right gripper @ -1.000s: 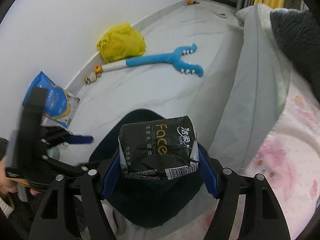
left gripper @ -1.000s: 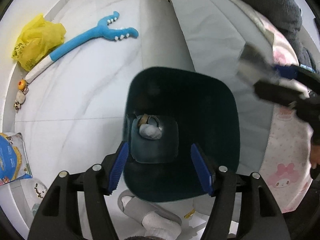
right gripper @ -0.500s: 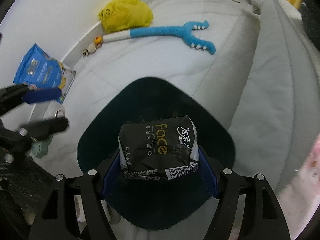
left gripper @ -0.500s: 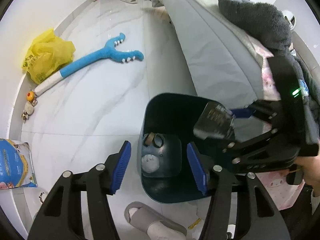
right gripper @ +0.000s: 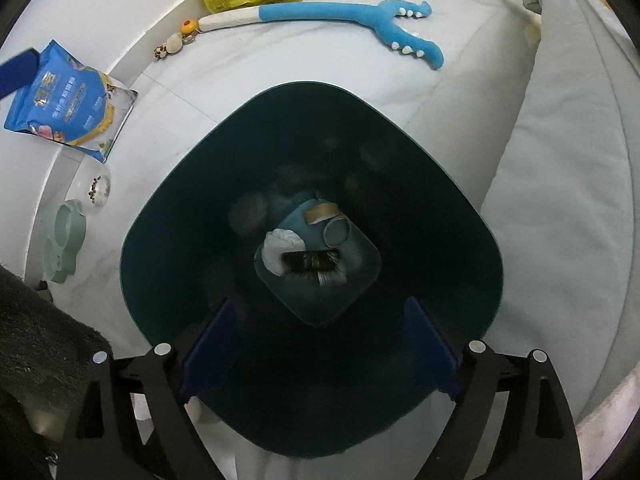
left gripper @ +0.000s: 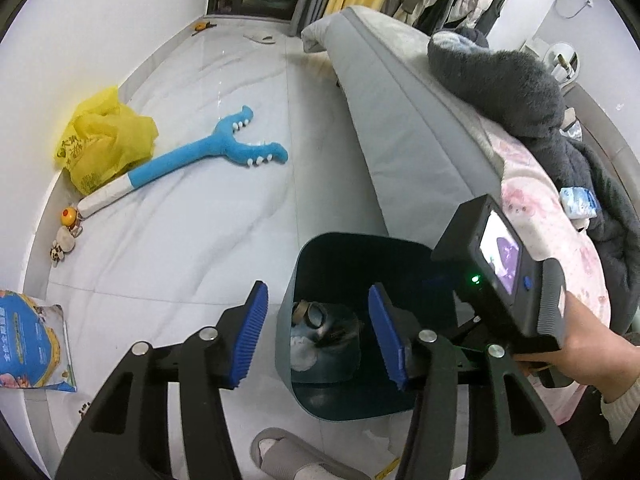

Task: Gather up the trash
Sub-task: 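Open the left tool over the bin while the right tool releases the wrapper inside, then move the right tool to the blue wipes pack on the bed and grasp it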

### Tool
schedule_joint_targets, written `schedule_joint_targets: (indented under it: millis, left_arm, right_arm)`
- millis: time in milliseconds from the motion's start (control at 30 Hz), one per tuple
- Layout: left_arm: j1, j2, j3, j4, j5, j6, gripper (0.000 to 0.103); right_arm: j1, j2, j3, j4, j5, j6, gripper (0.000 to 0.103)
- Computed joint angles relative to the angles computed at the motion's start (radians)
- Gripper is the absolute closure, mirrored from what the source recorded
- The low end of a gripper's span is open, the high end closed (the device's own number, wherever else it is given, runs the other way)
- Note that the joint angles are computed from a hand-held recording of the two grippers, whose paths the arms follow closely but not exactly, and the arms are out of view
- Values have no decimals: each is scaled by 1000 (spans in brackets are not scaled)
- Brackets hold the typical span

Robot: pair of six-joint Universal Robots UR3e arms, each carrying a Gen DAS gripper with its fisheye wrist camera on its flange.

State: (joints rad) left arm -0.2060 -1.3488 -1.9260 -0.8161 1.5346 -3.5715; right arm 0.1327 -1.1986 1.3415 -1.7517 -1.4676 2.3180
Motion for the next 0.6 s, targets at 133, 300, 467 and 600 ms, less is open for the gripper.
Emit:
schedule_joint_targets:
  millis: [133, 300, 467, 600]
  left_arm:
    - [-18, -6, 41, 14, 11, 5, 48]
    - [-73, -39, 139, 7, 71, 10, 48]
    - [-128, -93, 244, 3, 121, 1, 48]
    - [-172, -157, 331, -5, 162, 4, 48]
  right_arm:
    - [-34, -45, -6, 25, 31, -15, 15]
    - [-86, -98, -40, 96, 92, -30, 14]
    - [-140, -175, -28, 131, 167, -79, 14]
    - [-195, -236, -33, 155, 244, -138, 14]
